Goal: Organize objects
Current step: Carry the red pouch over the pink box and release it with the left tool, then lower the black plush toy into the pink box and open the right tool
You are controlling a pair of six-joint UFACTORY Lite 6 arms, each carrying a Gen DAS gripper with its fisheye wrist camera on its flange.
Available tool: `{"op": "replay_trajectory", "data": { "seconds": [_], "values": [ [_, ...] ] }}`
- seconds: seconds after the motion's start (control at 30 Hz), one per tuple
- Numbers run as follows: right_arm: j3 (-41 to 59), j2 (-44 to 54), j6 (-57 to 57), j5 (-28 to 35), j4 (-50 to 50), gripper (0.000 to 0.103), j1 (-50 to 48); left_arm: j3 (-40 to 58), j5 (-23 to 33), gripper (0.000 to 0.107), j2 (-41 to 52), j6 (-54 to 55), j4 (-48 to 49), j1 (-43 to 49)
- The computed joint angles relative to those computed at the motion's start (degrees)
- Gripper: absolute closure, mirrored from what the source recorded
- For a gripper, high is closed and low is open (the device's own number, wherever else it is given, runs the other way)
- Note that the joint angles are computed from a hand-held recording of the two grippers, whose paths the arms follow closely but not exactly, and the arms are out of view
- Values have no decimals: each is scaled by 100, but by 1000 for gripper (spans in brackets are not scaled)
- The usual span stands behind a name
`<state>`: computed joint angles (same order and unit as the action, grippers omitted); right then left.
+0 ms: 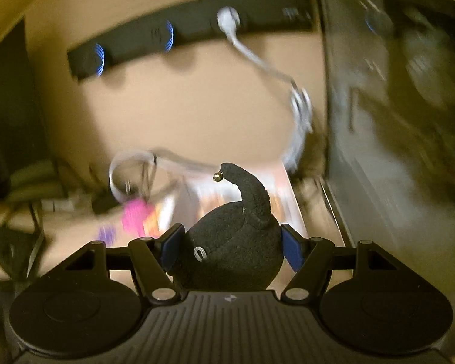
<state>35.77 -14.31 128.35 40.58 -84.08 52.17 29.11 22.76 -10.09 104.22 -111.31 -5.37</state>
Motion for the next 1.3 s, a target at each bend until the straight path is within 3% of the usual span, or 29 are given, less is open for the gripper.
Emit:
{"op": "replay_trajectory", "data": {
  "seconds": [0.07,0.13,0.27,0.33,0.6,0.7,0.87,0.9,0.97,1.0,1.1,1.3],
  "values": [
    [422,470,855,-795,-1154,32,-895,-341,146,29,-334,-444,641,329],
    [862,1086,1585,-1408,-2067,20,-1560,-599,130,29,-602,-707,1093,509],
    [1104,1902,2229,-1614,-2322,18,-1905,-859,-5,29,-884,-1204,2006,818],
    [619,1709,2686,-1472,-2518,15,-1713,-914,61,29,-810,-1195,2110,1060],
    [-716,1407,2371,-378,-924,14,147,-536,51,29,58,-500,1329,785],
    [-791,1556,2246,186,-209,5,1034,-192,29,29,511,-188,867,430],
    [-485,2090,1846,1006,714,5,2157,963,146,30,1478,-279,321,163],
    [-432,2147,1767,1089,766,5,2233,1301,76,32,1736,-430,249,92],
    [-326,2239,1633,1302,907,5,2481,2042,-96,51,2321,-976,379,-32],
    [-279,2270,1582,1382,938,5,2558,2491,-264,54,2678,-1432,606,-107],
    [-173,2428,1529,1483,998,5,2672,3539,-736,55,3511,-3021,1656,-298],
    [-245,2503,1738,1270,1057,5,2606,4759,-999,55,4540,-5850,4205,-532]
  ]
}}
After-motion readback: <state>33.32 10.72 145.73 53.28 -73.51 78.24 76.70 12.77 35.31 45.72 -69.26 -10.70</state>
